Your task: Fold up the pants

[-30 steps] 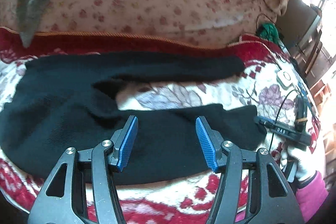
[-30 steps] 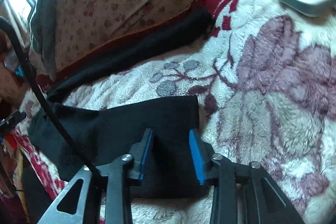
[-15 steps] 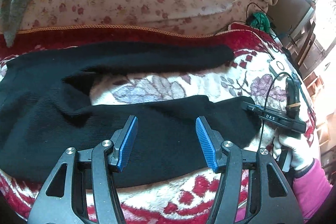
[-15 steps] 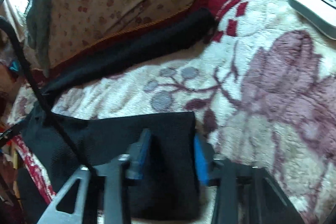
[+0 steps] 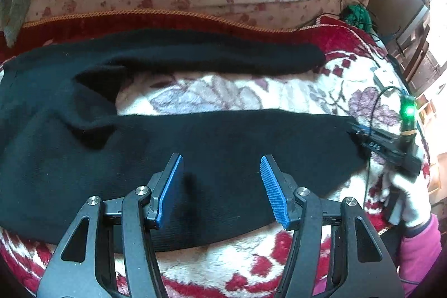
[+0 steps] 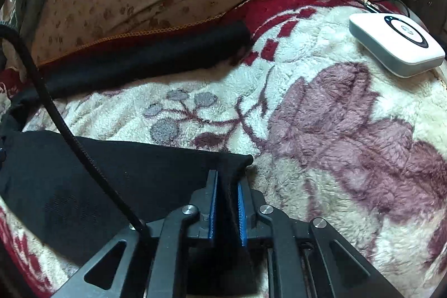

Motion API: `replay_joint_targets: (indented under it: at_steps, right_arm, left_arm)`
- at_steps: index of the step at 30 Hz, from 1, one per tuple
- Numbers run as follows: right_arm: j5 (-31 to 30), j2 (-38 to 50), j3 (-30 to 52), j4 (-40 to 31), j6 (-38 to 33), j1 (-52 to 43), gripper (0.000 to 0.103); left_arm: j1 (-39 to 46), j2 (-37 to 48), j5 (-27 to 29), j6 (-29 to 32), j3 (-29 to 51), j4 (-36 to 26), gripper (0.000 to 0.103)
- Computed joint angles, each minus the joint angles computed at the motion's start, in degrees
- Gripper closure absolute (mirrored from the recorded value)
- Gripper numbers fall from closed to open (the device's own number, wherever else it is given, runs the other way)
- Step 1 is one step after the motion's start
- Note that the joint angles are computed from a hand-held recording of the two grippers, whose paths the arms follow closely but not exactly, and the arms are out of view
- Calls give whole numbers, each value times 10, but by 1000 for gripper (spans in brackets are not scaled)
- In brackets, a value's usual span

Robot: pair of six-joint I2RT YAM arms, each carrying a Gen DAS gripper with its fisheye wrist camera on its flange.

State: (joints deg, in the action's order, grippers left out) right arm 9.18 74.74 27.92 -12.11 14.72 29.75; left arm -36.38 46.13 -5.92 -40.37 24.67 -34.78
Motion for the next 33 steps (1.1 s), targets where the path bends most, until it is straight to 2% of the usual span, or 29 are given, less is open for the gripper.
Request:
replay_joint_targets:
  at_steps: [3,5,6,8,12,14,16,18,21,24,26,33]
  right_arm:
    - [-30,-18,5,-27,9,-18,86]
    - [-24,-52,4,-48,25,-14,80]
    - [-22,-67,6,-55,32,-8,73]
    - [-37,-95,11,-63,35,-13,66]
    - [-111,-86,55,-54,26,-25,64]
    - [-162,-45,95,-46,2,-25,64]
    - [-203,16,146,-30,-36,-14,64]
    - [-213,89,211,-31,-93,9,64]
    - [-228,190,310,-57,-166,28,64]
    - [-274,281,407,-85,-203,29,64]
    - [-289,346,476,-106,-223,33,60]
    - [-286,499,685,-219,-325,39,58]
  left_arm:
    - [29,-29,17,14,-10,-13,45]
    - [56,-61,28,31,-12,-31,45]
    - [74,-75,36,44,-12,-42,45]
    - [147,-99,69,98,-5,-68,45]
    - [330,-94,163,228,14,-94,45]
    - [442,-53,215,319,34,-95,45]
    - [516,-7,239,387,54,-87,45]
    - [583,63,267,456,83,-74,45]
    - [640,159,313,538,129,-68,45]
    - [662,247,330,592,182,-63,45]
    - [664,310,345,644,230,-79,45]
    - [628,453,323,783,343,-105,45]
